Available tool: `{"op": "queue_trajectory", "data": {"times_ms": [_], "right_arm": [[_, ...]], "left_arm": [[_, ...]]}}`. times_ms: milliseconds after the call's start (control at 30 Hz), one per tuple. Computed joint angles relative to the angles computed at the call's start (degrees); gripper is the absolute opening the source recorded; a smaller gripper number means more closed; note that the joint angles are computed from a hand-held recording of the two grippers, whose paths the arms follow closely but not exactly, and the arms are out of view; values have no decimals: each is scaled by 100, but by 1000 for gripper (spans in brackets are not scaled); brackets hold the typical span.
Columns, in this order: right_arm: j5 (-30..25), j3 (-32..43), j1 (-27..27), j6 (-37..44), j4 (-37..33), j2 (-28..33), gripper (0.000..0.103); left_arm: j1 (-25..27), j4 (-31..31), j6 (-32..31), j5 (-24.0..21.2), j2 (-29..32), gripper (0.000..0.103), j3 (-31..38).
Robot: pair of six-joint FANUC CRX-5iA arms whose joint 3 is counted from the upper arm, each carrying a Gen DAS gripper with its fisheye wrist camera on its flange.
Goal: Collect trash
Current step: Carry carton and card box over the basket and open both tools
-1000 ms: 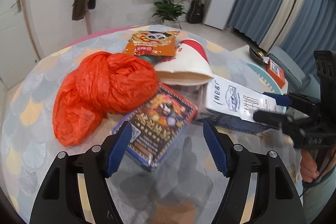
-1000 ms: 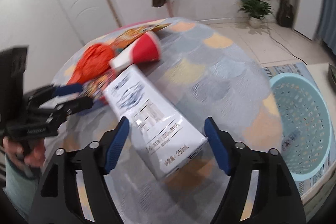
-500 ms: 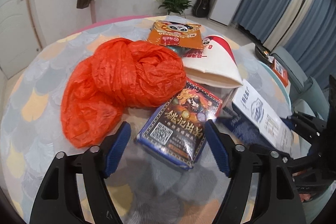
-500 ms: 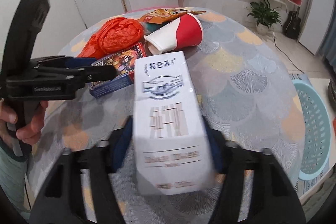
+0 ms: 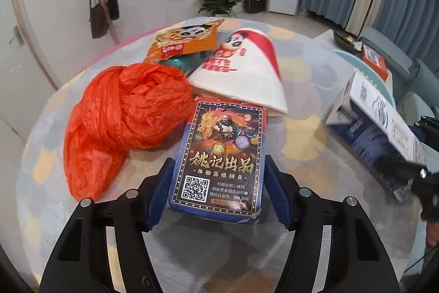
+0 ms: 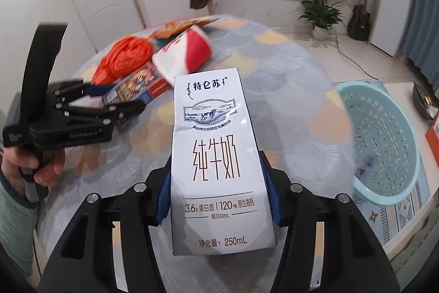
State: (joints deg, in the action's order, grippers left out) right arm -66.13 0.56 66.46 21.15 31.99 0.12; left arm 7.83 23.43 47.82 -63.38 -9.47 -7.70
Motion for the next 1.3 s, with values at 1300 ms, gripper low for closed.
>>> {"op": "queue_trajectory", "data": {"times_ms": [1300], "right_arm": [[486,-1742,-2375,-1990,111,-1363,52]], "left_arm": [[-2829,1569,416,1362,1139,61,1488]]}}
